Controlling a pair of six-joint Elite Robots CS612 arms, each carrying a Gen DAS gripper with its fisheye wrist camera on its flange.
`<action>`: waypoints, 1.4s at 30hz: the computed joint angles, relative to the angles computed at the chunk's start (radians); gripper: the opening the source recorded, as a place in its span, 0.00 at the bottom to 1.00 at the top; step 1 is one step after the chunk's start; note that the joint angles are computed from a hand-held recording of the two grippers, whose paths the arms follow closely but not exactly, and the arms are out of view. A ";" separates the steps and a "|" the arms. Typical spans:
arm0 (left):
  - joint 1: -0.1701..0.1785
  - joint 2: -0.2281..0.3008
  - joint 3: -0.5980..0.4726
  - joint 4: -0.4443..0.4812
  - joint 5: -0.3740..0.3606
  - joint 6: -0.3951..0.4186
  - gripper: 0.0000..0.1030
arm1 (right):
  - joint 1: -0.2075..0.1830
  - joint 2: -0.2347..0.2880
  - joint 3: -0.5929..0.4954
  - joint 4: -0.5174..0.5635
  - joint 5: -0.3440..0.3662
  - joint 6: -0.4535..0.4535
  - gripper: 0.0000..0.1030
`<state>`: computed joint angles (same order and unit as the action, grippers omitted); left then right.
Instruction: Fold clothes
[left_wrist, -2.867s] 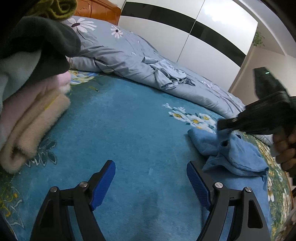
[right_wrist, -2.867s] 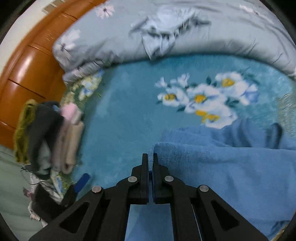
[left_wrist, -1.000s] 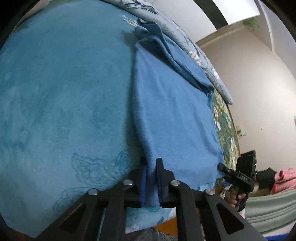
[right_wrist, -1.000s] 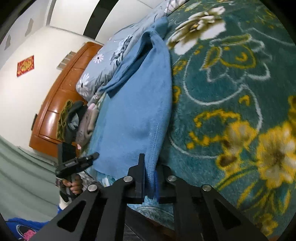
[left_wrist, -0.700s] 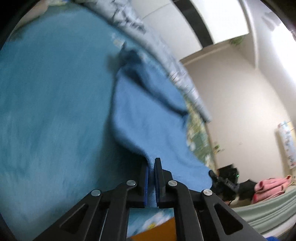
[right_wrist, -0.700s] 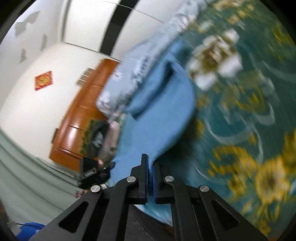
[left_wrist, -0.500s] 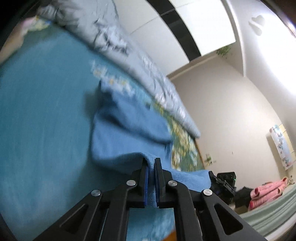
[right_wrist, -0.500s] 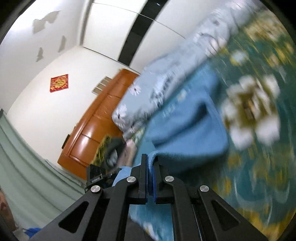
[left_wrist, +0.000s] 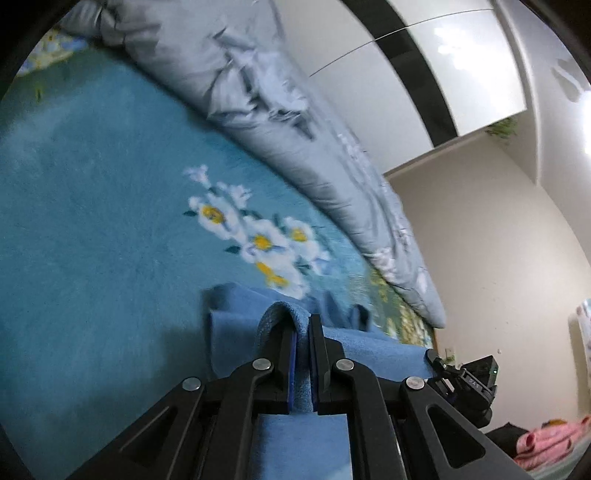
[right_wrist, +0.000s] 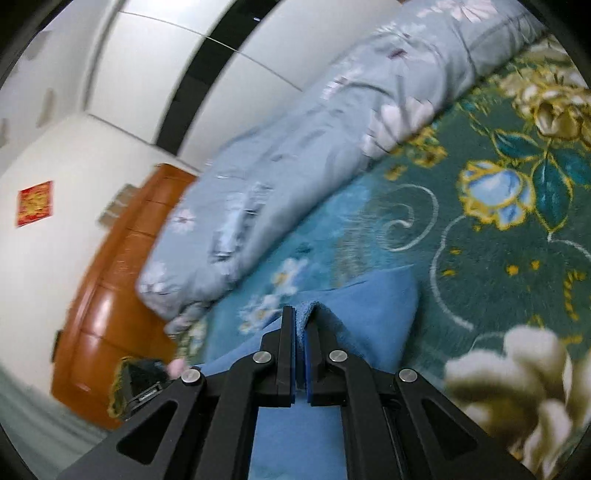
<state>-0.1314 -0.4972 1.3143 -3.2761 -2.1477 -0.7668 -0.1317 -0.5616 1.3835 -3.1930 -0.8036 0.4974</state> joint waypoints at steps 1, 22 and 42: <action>0.000 0.012 -0.016 0.013 -0.003 -0.002 0.06 | 0.002 0.007 -0.014 0.029 -0.015 -0.008 0.03; -0.010 -0.127 0.269 -0.047 0.060 0.101 0.60 | -0.052 -0.121 0.260 0.049 -0.043 -0.236 0.46; -0.048 -0.107 0.266 -0.084 0.079 -0.072 0.08 | -0.029 -0.077 0.277 -0.096 0.037 0.006 0.10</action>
